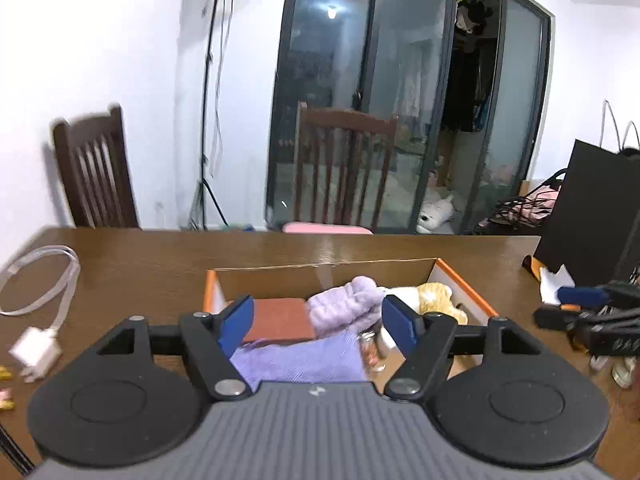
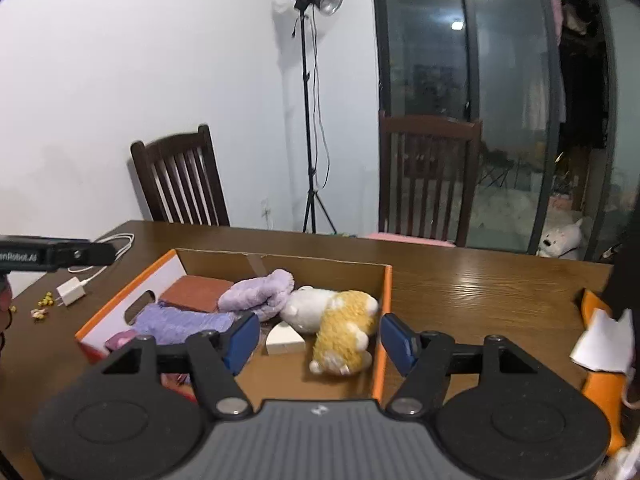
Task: Organize soft objects
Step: 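Withdraw the left gripper from the box back over the table, then grasp the white foam cylinder with the right gripper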
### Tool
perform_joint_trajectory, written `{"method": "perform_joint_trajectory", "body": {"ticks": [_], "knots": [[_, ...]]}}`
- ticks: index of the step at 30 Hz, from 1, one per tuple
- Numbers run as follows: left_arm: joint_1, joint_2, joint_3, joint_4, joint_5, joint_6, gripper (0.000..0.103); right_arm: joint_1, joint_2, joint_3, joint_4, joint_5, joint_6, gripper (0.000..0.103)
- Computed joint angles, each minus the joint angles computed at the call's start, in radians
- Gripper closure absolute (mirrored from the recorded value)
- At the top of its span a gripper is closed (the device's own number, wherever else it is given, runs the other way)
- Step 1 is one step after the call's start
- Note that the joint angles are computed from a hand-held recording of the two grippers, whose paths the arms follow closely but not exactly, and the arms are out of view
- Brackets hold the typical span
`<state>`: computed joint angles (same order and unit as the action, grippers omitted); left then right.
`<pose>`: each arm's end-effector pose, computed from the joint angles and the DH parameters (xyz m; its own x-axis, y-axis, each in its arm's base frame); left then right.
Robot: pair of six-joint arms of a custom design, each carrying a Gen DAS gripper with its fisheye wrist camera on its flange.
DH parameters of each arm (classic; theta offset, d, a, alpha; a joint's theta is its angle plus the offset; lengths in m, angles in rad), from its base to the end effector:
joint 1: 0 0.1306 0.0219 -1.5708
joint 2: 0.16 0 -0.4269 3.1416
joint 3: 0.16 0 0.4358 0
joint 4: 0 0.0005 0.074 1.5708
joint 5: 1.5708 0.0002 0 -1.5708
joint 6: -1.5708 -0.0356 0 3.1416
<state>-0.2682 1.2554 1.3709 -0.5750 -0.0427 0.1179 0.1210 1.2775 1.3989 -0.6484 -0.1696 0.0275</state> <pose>0.4697 -0.1280 0.5538 -0.4515 0.0022 -0.8923 0.1760 0.9806 -0.0866 0.4877 0.0648 0.5515 -0.4918 -0.0871 -0.8663 -0.2774 0.9588 0.0611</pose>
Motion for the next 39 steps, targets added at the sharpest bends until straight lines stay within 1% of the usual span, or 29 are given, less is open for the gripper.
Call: {"method": "perform_joint_trajectory", "body": {"ticks": [1, 2, 4, 5, 6, 7, 8, 9, 11, 12, 14, 16, 17, 18, 20, 22, 23, 25, 27, 29, 30, 32, 33, 34, 35, 36, 37, 39], "knots": [[-0.016, -0.047, -0.050, 0.036, -0.038, -0.008, 0.021, 0.002, -0.035, -0.032, 0.014, 0.005, 0.005, 0.037], [-0.023, -0.085, -0.088, 0.065, -0.060, -0.014, 0.016, 0.006, -0.073, -0.068, 0.034, 0.006, 0.007, 0.036], [-0.059, -0.176, -0.188, 0.132, -0.107, -0.020, 0.012, 0.016, -0.148, -0.142, 0.076, -0.005, 0.000, 0.031], [-0.076, -0.209, -0.223, 0.148, -0.120, -0.020, 0.008, 0.022, -0.189, -0.185, 0.097, -0.013, -0.011, 0.030], [-0.094, -0.247, -0.265, 0.165, -0.132, -0.016, 0.006, 0.030, -0.221, -0.222, 0.114, -0.017, -0.021, 0.025], [-0.121, -0.292, -0.315, 0.180, -0.162, -0.007, 0.005, 0.039, -0.263, -0.266, 0.121, -0.024, -0.025, 0.022], [-0.148, -0.324, -0.349, 0.187, -0.203, 0.002, 0.004, 0.050, -0.300, -0.308, 0.129, -0.018, -0.034, 0.022], [-0.188, -0.363, -0.397, 0.199, -0.265, 0.003, 0.004, 0.062, -0.332, -0.346, 0.135, -0.002, -0.040, 0.022], [-0.248, -0.410, -0.461, 0.206, -0.339, -0.008, 0.002, 0.088, -0.394, -0.414, 0.119, 0.049, -0.062, 0.022], [-0.278, -0.431, -0.485, 0.186, -0.369, -0.009, 0.002, 0.098, -0.422, -0.442, 0.110, 0.079, -0.086, 0.022], [-0.301, -0.459, -0.508, 0.141, -0.372, 0.020, 0.000, 0.098, -0.461, -0.480, 0.077, 0.084, -0.109, 0.022], [-0.305, -0.458, -0.513, 0.099, -0.330, 0.059, 0.000, 0.090, -0.483, -0.502, 0.052, 0.083, -0.096, 0.022], [-0.306, -0.452, -0.512, 0.086, -0.336, 0.062, 0.000, 0.087, -0.487, -0.508, 0.051, 0.092, -0.091, 0.022], [-0.318, -0.440, -0.509, 0.083, -0.362, 0.063, 0.000, 0.079, -0.490, -0.515, 0.055, 0.099, -0.094, 0.022], [-0.327, -0.424, -0.505, 0.085, -0.381, 0.060, 0.000, 0.068, -0.486, -0.522, 0.075, 0.125, -0.120, 0.022], [-0.331, -0.405, -0.494, 0.087, -0.374, 0.062, 0.000, 0.046, -0.472, -0.520, 0.097, 0.159, -0.136, 0.022], [-0.323, -0.402, -0.491, 0.085, -0.361, 0.058, 0.000, 0.031, -0.465, -0.519, 0.109, 0.163, -0.135, 0.022], [-0.324, -0.384, -0.482, 0.078, -0.362, 0.058, 0.000, 0.004, -0.429, -0.507, 0.124, 0.180, -0.126, 0.023], [-0.321, -0.368, -0.476, 0.077, -0.359, 0.057, 0.000, -0.014, -0.384, -0.486, 0.135, 0.214, -0.126, 0.023], [-0.323, -0.364, -0.478, 0.079, -0.353, 0.063, 0.000, -0.035, -0.327, -0.453, 0.117, 0.224, -0.154, 0.023], [-0.318, -0.366, -0.481, 0.081, -0.342, 0.066, 0.000, -0.043, -0.306, -0.443, 0.116, 0.212, -0.165, 0.024], [-0.311, -0.365, -0.483, 0.077, -0.331, 0.069, 0.000, -0.054, -0.272, -0.426, 0.096, 0.162, -0.177, 0.042], [-0.307, -0.366, -0.485, 0.076, -0.332, 0.067, 0.000, -0.052, -0.263, -0.421, 0.087, 0.139, -0.174, 0.057], [-0.302, -0.366, -0.486, 0.077, -0.332, 0.067, 0.000, -0.042, -0.266, -0.426, 0.093, 0.134, -0.170, 0.058], [-0.297, -0.367, -0.486, 0.075, -0.330, 0.070, 0.000, -0.029, -0.271, -0.428, 0.090, 0.111, -0.158, 0.060], [-0.287, -0.368, -0.488, 0.074, -0.322, 0.079, 0.000, -0.017, -0.278, -0.429, 0.081, 0.070, -0.149, 0.061], [-0.279, -0.368, -0.487, 0.072, -0.313, 0.089, 0.000, -0.002, -0.291, -0.433, 0.079, -0.001, -0.155, 0.062], [-0.263, -0.367, -0.486, 0.066, -0.298, 0.117, 0.000, 0.020, -0.313, -0.443, 0.083, -0.199, -0.185, 0.061]]}}
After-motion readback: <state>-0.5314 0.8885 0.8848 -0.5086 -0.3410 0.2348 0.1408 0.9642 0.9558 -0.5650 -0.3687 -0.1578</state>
